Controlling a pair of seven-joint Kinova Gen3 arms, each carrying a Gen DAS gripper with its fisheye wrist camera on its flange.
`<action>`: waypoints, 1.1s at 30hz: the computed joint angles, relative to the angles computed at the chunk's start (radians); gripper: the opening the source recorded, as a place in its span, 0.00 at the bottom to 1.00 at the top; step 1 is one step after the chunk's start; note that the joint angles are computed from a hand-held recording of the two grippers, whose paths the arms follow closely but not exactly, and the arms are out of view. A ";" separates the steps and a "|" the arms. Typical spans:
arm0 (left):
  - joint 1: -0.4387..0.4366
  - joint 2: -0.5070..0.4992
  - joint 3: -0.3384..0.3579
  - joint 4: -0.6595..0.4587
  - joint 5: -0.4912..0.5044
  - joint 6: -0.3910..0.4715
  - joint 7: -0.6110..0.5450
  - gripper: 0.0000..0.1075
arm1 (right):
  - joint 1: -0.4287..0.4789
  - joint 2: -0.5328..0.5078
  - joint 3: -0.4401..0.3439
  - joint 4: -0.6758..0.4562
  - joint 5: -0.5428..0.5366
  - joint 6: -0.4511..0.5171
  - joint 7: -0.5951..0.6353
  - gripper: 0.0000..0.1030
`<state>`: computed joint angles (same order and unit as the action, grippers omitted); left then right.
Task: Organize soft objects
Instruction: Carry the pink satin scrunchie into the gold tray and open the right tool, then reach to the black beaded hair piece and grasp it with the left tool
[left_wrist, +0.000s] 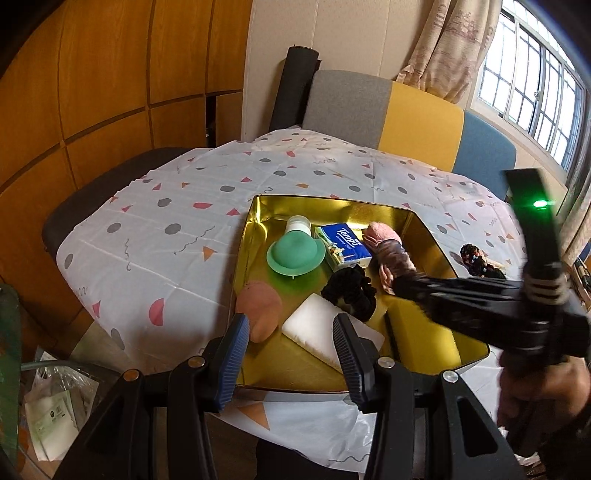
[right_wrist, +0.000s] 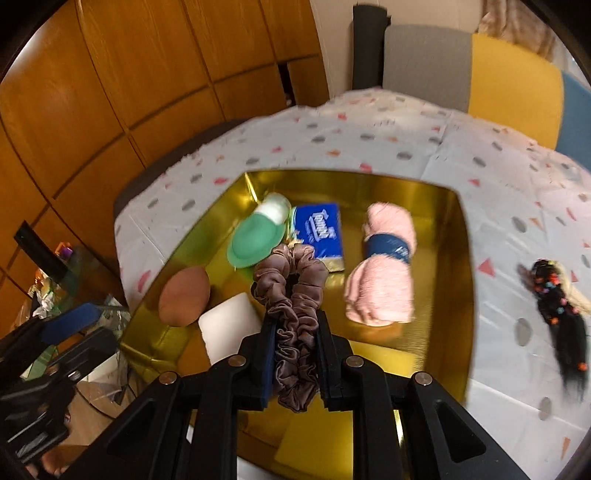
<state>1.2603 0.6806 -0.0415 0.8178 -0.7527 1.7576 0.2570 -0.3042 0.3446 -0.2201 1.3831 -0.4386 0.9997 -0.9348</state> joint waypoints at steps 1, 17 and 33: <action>0.000 0.000 0.000 0.001 0.001 0.003 0.001 0.44 | -0.015 0.014 0.003 -0.009 0.015 0.000 -0.014 0.20; -0.003 0.008 0.001 -0.012 0.008 0.017 -0.004 0.44 | -0.017 0.029 -0.016 0.020 0.037 -0.062 -0.034 0.51; 0.007 0.043 -0.020 -0.092 0.010 0.042 -0.077 0.45 | 0.056 -0.057 -0.007 0.111 -0.075 -0.140 0.052 0.56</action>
